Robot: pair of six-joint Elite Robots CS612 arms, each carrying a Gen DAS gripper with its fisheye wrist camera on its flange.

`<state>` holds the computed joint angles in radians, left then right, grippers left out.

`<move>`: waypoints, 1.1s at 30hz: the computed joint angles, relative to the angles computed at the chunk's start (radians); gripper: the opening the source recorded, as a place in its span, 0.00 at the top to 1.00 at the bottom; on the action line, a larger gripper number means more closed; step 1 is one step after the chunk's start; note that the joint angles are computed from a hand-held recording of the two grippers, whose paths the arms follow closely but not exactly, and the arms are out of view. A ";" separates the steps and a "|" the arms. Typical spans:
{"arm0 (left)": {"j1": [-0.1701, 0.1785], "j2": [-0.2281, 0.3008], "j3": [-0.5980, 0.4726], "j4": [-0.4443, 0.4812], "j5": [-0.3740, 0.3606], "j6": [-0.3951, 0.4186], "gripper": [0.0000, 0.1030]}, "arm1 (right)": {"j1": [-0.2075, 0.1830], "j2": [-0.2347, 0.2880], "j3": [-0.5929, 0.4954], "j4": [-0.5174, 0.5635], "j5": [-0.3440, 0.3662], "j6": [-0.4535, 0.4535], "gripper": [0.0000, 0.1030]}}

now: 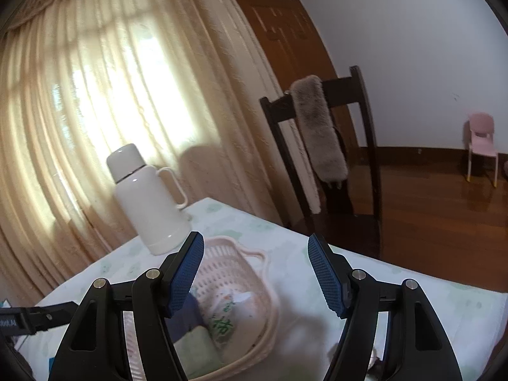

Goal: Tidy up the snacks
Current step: 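Lower the tissue pack into the basket and open the left tool, then grasp the dark blue foil pack with the left tool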

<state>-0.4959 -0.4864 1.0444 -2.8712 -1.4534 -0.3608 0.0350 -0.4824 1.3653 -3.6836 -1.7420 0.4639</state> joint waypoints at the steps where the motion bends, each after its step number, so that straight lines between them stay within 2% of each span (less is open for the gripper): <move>1: 0.002 -0.009 0.018 -0.010 0.017 -0.003 0.29 | 0.000 0.001 -0.001 -0.006 0.010 -0.009 0.33; 6: 0.015 -0.045 0.092 -0.052 0.060 -0.029 0.28 | 0.004 0.005 -0.007 -0.013 0.032 -0.044 0.33; 17: 0.039 -0.097 0.201 -0.079 0.131 -0.112 0.28 | 0.006 0.010 -0.014 -0.032 0.085 -0.107 0.33; 19: 0.045 -0.105 0.221 -0.085 0.139 -0.129 0.27 | 0.012 0.013 -0.019 -0.050 0.101 -0.155 0.33; 23: 0.055 -0.113 0.245 -0.075 0.175 -0.171 0.27 | 0.037 0.026 -0.028 -0.132 0.135 -0.323 0.30; 26: 0.060 -0.114 0.254 -0.053 0.224 -0.201 0.27 | 0.040 0.020 -0.021 -0.105 0.257 -0.402 0.30; 32: 0.072 -0.106 0.257 0.019 0.275 -0.261 0.27 | 0.016 0.002 -0.006 0.030 0.621 -0.422 0.30; 33: 0.073 -0.105 0.257 0.028 0.278 -0.267 0.27 | 0.013 0.002 -0.007 0.049 0.656 -0.429 0.30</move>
